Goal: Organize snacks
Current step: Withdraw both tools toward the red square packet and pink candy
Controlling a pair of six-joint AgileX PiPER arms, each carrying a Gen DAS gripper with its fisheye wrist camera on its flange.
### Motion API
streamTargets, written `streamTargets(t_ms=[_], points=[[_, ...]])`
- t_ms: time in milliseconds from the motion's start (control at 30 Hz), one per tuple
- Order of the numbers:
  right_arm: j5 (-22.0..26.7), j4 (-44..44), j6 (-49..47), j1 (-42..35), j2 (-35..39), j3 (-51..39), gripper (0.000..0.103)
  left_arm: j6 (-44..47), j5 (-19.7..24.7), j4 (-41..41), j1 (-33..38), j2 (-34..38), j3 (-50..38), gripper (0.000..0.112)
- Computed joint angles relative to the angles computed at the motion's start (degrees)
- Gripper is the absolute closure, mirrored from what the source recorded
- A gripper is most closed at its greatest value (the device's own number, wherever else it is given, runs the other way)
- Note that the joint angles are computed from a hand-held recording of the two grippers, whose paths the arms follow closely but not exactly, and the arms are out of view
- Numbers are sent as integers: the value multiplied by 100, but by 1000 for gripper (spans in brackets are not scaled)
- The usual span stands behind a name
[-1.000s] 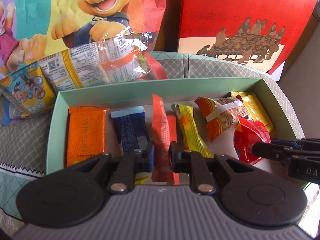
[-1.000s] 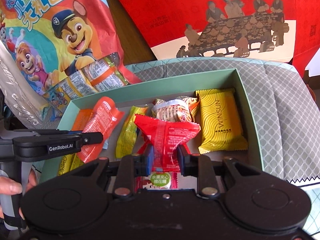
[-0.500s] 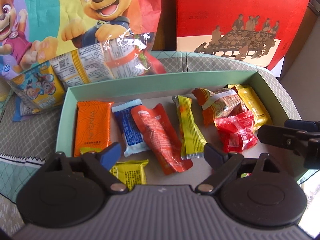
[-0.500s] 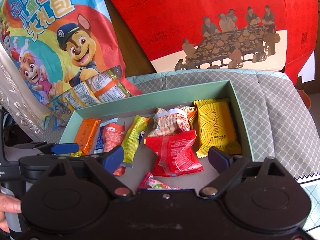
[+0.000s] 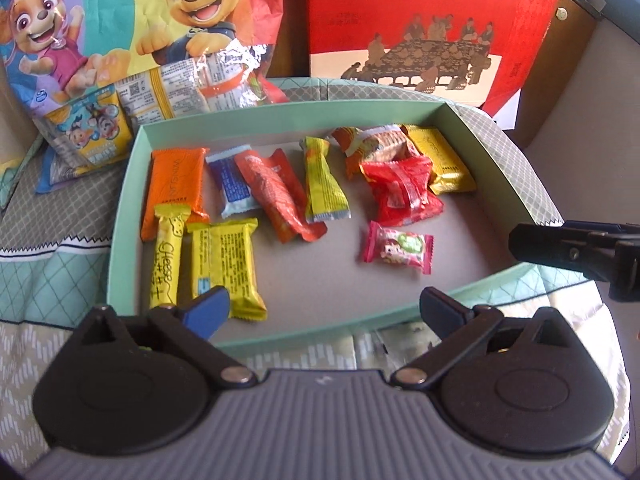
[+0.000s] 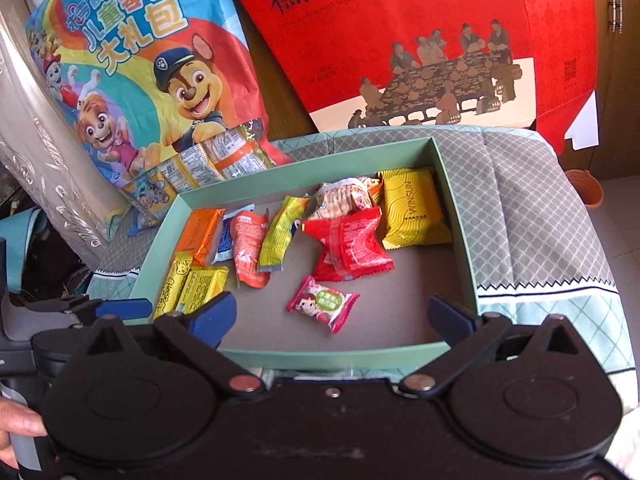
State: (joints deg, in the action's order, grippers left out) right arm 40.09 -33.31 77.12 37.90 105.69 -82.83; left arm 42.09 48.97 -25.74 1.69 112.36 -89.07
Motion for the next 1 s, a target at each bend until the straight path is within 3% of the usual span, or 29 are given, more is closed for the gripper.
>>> streamTargets(t_ms=[200,333,533,633,767,900,967,1000], points=[[-20,-363,882,412,-620,993,0,550,-277,-95,-4,-668,1300,9],[-158,-387,1365,681,-943,1617,0,958,-202,-183,83,-952,1901,9],[-174,-299,1872,1224,-949,2028,0,1823,-267,-65,233,-1402,2915,9],[-75,-229,2106,1467,-914,2109,8,2194,-290,-16,378,-1520,3212,9],[-164,-132,2397,1688,-957,2309,31,2724,-45,-127,638,-1629,3391,10],[-284,183,2207,1781,-879,2329,56,3100,-43,-197,566,-1780,3602,19],[-301,274,2191,1839,-839,2326,61,3311,-109,-282,504,-1850,3729,25],[-299,306,2187,1872,-818,2315,63,3425,-148,-340,482,-1882,3802,33]])
